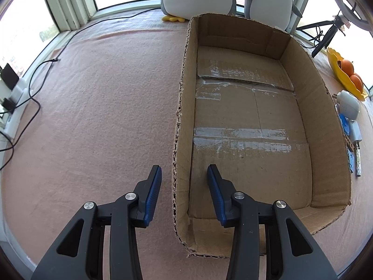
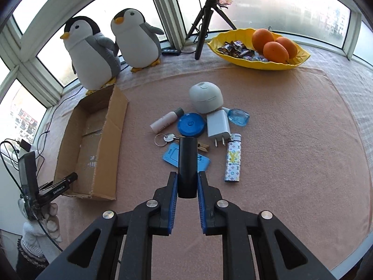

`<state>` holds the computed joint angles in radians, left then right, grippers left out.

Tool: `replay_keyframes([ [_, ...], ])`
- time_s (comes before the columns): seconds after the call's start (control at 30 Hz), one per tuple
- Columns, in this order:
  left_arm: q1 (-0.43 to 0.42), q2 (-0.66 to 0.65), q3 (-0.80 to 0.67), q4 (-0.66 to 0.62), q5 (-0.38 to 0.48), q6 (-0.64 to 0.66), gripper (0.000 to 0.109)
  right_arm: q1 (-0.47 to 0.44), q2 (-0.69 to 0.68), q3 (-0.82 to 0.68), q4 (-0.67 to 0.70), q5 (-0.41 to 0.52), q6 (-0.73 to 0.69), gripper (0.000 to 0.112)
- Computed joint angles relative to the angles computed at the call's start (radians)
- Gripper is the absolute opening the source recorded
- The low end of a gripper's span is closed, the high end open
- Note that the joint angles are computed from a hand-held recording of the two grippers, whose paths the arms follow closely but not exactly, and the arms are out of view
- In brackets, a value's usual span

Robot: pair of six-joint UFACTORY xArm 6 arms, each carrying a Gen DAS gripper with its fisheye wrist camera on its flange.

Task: Organize rigid objects
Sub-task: 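Carry the black cylinder with the right tool into the cardboard box and release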

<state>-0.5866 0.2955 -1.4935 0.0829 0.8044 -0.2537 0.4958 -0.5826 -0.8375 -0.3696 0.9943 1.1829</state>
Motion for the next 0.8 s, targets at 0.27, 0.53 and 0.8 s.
replay_keyframes([
  [0.27, 0.01, -0.001, 0.007, -0.05, -0.012, 0.025, 0.041, 0.057, 0.277, -0.2, 0.008, -0.164, -0.099, 0.015],
  [0.53, 0.012, -0.004, 0.01, -0.056, -0.015, 0.031, 0.041, 0.079, 0.444, -0.333, 0.04, -0.2, -0.192, 0.015],
  [0.8, 0.013, -0.007, 0.016, -0.058, -0.023, 0.027, 0.041, 0.087, 0.522, -0.379, 0.063, -0.21, -0.235, 0.015],
])
